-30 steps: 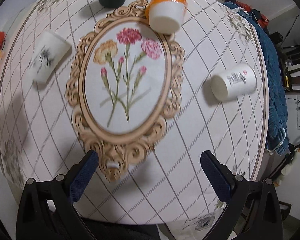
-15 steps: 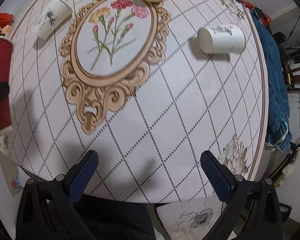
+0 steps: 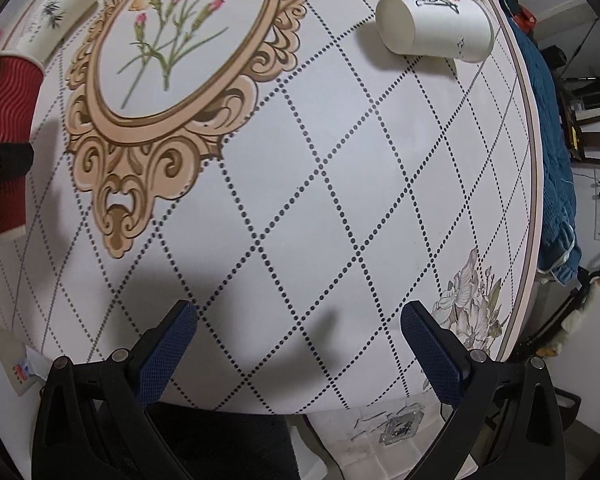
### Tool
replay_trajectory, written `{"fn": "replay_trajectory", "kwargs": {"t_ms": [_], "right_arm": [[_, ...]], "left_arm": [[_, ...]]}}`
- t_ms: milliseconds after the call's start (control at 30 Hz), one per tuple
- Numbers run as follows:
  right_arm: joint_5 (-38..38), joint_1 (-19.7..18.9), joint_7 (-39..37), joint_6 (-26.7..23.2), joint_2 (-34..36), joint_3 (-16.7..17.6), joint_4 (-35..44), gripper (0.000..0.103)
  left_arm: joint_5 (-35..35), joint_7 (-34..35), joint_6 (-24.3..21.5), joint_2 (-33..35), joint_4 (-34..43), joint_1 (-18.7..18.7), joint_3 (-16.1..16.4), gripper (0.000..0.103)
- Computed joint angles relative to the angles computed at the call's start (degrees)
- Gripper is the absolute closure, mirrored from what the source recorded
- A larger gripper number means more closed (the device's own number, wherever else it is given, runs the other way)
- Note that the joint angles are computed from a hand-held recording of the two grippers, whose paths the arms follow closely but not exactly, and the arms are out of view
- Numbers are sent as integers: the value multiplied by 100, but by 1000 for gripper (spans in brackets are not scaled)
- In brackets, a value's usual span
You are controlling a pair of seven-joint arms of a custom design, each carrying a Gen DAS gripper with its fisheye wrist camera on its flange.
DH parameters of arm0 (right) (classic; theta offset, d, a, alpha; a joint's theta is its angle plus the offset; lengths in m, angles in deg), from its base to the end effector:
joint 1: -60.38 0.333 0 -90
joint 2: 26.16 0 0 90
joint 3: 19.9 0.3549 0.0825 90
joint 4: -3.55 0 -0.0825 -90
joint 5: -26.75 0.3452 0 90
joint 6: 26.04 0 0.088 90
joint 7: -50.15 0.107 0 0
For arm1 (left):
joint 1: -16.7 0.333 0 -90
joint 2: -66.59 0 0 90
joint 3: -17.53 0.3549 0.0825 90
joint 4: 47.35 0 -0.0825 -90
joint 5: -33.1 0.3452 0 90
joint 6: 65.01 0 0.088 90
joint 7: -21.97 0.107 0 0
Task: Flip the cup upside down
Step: 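Carry the red cup with the left tool toward the right tool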
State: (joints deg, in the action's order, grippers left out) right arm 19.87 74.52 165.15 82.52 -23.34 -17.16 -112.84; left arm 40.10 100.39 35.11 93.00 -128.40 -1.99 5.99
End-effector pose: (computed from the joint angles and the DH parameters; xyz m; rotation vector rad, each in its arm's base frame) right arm 0.4891 0.1389 0.4660 1.9724 -2.1642 0.0332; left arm 0.5872 -0.2990 0.4763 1.7988 -2.5415 -0.1871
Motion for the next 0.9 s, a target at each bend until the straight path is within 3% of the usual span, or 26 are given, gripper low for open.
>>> {"fn": "replay_trajectory", "kwargs": {"t_ms": [300,567,900], "right_arm": [[-6,-41,-70,8,195,-44,102,0],[-11,-73,-130,1,293,-80,211,0],[18,-83,-85,-48,330,-92,290,0]], "left_arm": [[-6,-122,-254,324,310,-17,53,22],[109,-280,-109,232,-24,18,106,21],[121,-455,-315,418,218,-36,98,20]]}}
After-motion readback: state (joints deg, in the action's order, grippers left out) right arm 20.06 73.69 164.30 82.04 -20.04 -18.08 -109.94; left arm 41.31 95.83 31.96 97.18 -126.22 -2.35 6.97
